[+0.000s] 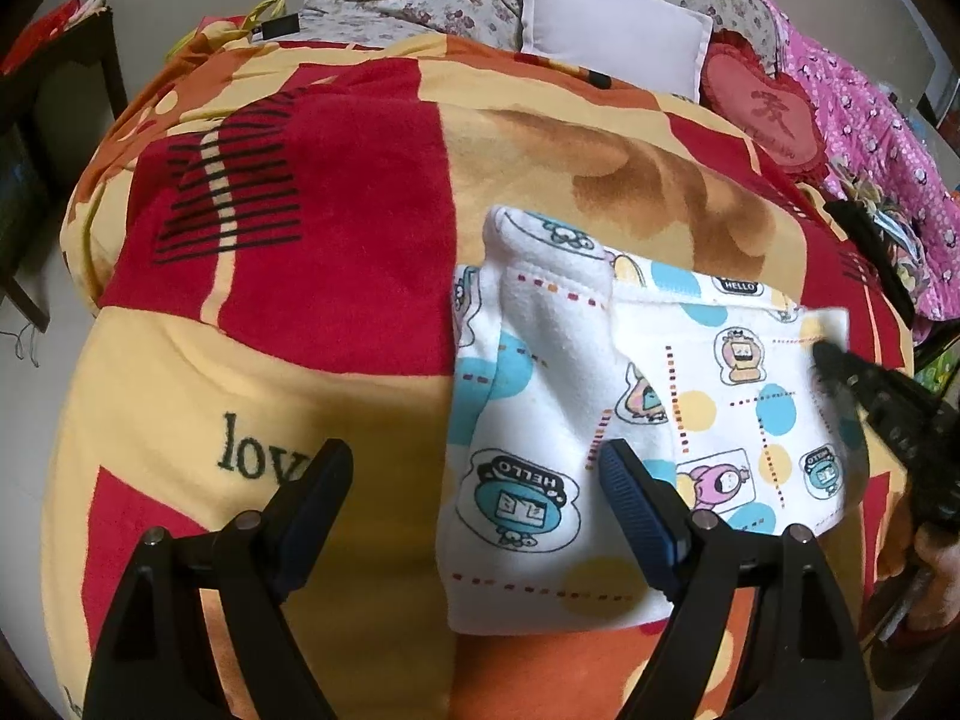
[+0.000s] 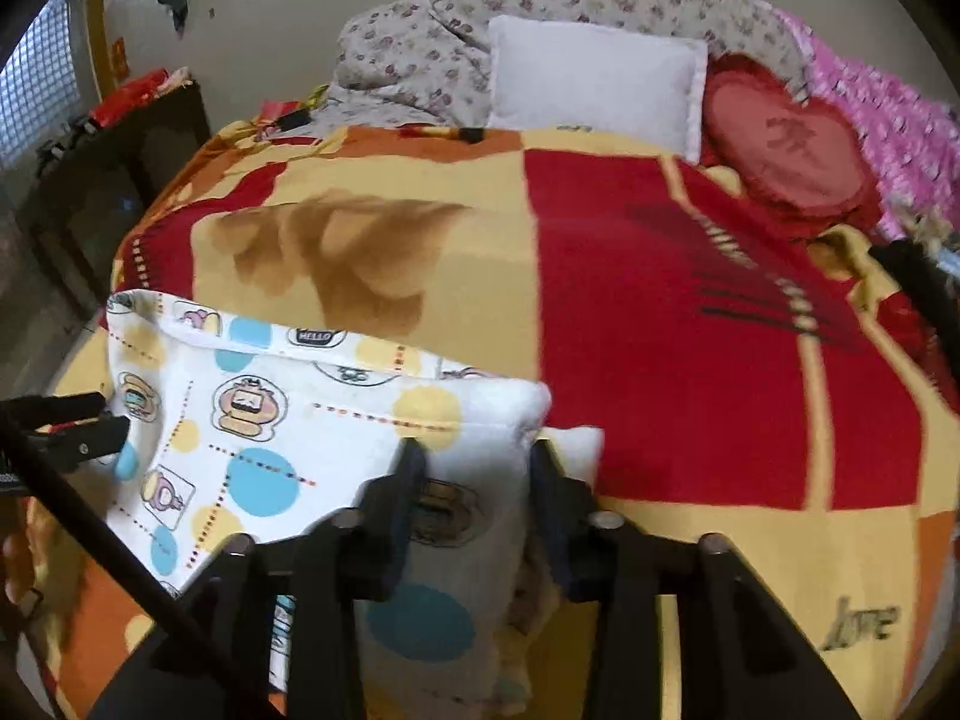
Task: Fold small clothes
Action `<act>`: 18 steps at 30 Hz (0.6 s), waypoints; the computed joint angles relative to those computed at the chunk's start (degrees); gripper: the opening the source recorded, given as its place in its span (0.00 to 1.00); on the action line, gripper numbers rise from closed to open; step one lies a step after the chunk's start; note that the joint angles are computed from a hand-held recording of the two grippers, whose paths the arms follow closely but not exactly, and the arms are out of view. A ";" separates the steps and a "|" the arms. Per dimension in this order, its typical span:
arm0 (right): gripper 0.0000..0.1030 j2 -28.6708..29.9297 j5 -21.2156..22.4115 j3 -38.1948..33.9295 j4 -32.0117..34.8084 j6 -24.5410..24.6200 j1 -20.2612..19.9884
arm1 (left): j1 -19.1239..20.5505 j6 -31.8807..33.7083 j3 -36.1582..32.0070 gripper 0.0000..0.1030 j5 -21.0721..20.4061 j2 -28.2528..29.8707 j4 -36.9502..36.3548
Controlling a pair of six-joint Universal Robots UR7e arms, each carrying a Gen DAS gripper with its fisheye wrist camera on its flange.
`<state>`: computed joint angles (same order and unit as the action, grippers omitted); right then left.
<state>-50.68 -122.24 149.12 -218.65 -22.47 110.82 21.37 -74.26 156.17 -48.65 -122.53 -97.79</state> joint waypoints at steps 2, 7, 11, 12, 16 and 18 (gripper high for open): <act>0.07 -0.91 1.85 1.18 -2.95 0.45 -0.12 | -0.09 -0.42 -0.24 0.81 0.22 -0.51 1.05; 0.07 -2.97 2.36 1.69 -4.12 4.10 -2.54 | 3.84 1.07 -0.14 0.81 1.03 2.79 -2.58; 0.08 0.43 1.16 0.56 -4.86 3.58 -3.84 | 3.71 0.43 -0.03 0.81 0.85 0.44 -1.33; 0.13 -0.42 1.31 0.93 -4.64 4.27 -3.74 | 2.34 -1.33 -0.43 0.81 0.94 -0.95 1.69; 0.27 -5.17 2.24 3.40 -5.82 5.70 -1.53 | -3.70 -6.89 -2.15 0.81 2.66 -3.67 10.95; 0.27 -8.55 6.42 4.65 -2.53 5.95 -0.32 | -3.72 -5.55 -2.22 0.81 3.50 -2.97 8.68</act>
<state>-59.22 -115.82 153.76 -221.18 -16.52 110.50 17.65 -79.81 153.95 -45.14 -125.50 -89.10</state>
